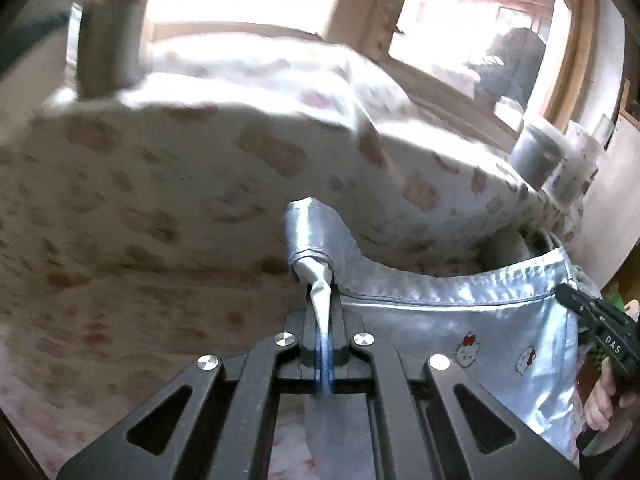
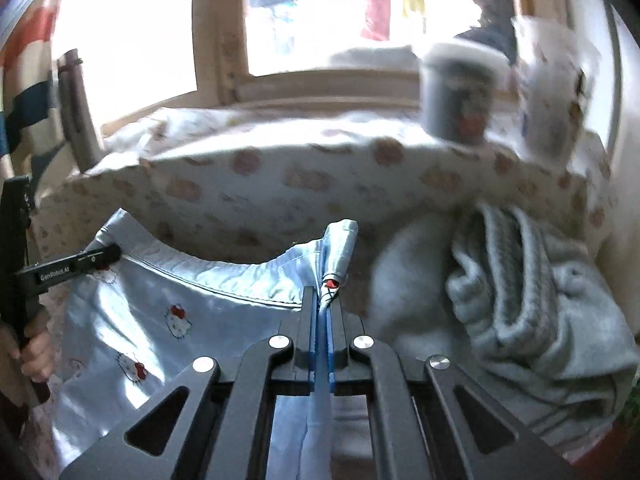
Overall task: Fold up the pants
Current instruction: 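Lay the folded pants edge down with both tools and open them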
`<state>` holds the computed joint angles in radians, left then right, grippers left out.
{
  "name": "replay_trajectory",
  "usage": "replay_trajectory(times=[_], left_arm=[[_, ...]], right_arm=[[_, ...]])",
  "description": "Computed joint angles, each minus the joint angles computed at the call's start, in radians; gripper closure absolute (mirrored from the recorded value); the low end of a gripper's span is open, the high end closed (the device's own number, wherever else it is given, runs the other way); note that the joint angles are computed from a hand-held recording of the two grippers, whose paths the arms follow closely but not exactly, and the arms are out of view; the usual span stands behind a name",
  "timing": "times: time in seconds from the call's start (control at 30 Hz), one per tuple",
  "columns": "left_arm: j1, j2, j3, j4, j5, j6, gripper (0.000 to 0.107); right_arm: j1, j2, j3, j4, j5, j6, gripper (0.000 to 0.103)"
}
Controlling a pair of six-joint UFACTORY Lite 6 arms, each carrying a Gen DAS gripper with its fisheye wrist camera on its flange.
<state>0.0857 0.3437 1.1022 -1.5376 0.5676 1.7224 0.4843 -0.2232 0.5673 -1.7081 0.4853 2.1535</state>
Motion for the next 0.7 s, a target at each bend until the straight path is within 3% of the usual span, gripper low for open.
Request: replay_trajectory(times=[0.13, 0.23, 0.37, 0.47, 0.53, 0.63, 0.7], left_arm=[[0.063, -0.068, 0.011, 0.125, -0.012, -0.105, 0.106], [0.082, -0.061, 0.052, 0.217, -0.045, -0.184, 0.106], [0.068, 0.034, 0.114, 0.234, -0.089, -0.205, 0.105], [0.057, 0.125, 0.171, 0.296, -0.117, -0.275, 0.092], [0.050, 0.154, 0.180, 0.292, -0.147, -0.268, 0.080], [0.072, 0.127, 0.129, 0.189, -0.144, -0.130, 0.068], [0.099, 0.074, 0.067, 0.131, -0.122, -0.047, 0.052]], right_arm=[[-0.002, 0.114, 0.121, -0.093, -0.023, 0.098, 0.100], [-0.059, 0.247, 0.229, -0.238, -0.116, 0.267, 0.100], [-0.033, 0.431, 0.376, -0.112, -0.100, 0.178, 0.100], [-0.003, 0.478, 0.405, -0.034, -0.038, 0.129, 0.099], [0.005, 0.491, 0.427, 0.097, 0.017, 0.001, 0.089], [0.011, 0.397, 0.330, 0.072, 0.093, 0.060, 0.075], [0.017, 0.315, 0.259, 0.088, 0.127, 0.066, 0.060]])
